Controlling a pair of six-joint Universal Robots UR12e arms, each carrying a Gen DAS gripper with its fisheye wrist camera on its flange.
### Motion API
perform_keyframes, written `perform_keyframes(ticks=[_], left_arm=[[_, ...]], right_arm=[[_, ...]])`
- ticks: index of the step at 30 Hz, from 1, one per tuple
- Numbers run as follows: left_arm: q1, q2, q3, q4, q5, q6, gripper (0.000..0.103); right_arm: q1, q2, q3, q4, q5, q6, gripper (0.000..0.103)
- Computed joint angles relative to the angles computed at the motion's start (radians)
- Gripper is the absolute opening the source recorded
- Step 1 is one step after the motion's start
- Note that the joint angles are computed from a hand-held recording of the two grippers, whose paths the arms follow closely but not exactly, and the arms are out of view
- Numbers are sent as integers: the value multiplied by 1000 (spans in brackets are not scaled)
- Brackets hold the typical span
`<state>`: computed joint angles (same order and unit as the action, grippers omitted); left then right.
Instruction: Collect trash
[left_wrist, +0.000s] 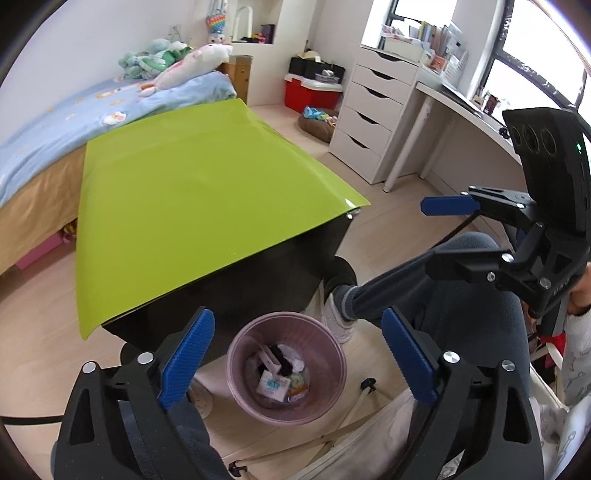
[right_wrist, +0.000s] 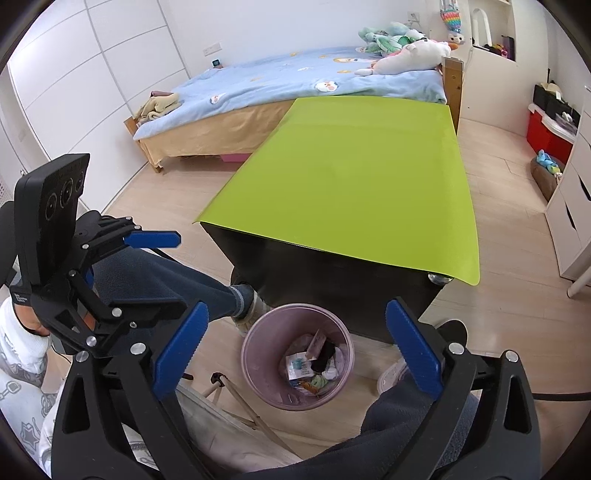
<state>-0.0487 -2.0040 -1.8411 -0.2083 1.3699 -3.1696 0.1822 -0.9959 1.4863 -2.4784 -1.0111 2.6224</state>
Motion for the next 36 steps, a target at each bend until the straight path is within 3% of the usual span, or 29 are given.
perform_keyframes(ticks=[10,14,21,30,36], left_arm=[[7,5,3,67,85,-74,95],[13,5,17,77,120,-94,95],[21,-1,54,111,201,-109,95],[30,-19,111,58,255,-107,97],[32,-25,123,46,244,-108,97]], right_arm=[[15,9,-17,-61,-35,52,97],[28,22,-44,-125,-54,95,97],[48,56,-120,-151,-72,135,97],[60,83,-183,-160,-86,144,98],[64,96,-206,-141,-85,138,98]])
